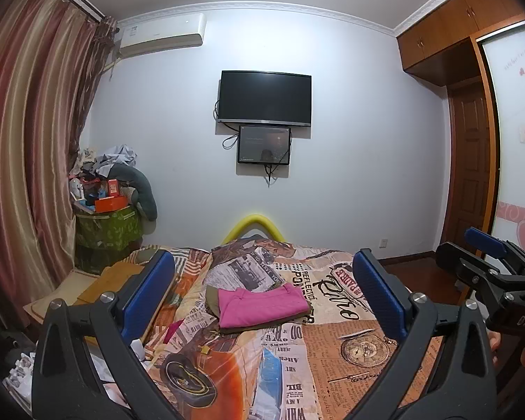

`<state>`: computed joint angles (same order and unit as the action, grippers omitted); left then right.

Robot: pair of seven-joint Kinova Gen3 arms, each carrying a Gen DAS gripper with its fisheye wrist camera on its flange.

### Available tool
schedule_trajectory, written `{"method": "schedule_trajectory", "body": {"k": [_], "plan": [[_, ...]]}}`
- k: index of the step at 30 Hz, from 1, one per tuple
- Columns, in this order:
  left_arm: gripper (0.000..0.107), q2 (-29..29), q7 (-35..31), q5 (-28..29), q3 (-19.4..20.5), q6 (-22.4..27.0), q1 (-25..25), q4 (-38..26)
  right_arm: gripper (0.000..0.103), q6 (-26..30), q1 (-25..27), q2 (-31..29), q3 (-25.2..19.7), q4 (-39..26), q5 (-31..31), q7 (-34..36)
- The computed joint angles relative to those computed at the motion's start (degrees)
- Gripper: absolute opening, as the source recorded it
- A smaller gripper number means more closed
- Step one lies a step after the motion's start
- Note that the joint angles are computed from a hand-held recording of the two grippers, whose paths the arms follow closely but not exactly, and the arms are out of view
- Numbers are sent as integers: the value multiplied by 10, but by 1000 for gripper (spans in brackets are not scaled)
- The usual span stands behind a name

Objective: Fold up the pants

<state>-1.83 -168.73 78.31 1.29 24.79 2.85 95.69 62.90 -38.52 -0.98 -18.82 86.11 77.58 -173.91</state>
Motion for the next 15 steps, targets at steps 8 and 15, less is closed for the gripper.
{"method": "schedule_trajectory", "body": {"k": [8,15], "plan": [[103,2,-14,9,1,4,0,2,103,1,1,-1,1,2,1,-5],[103,3,-21,11,-1,14,-4,1,103,8,1,0,-1,5,4,-16]]}}
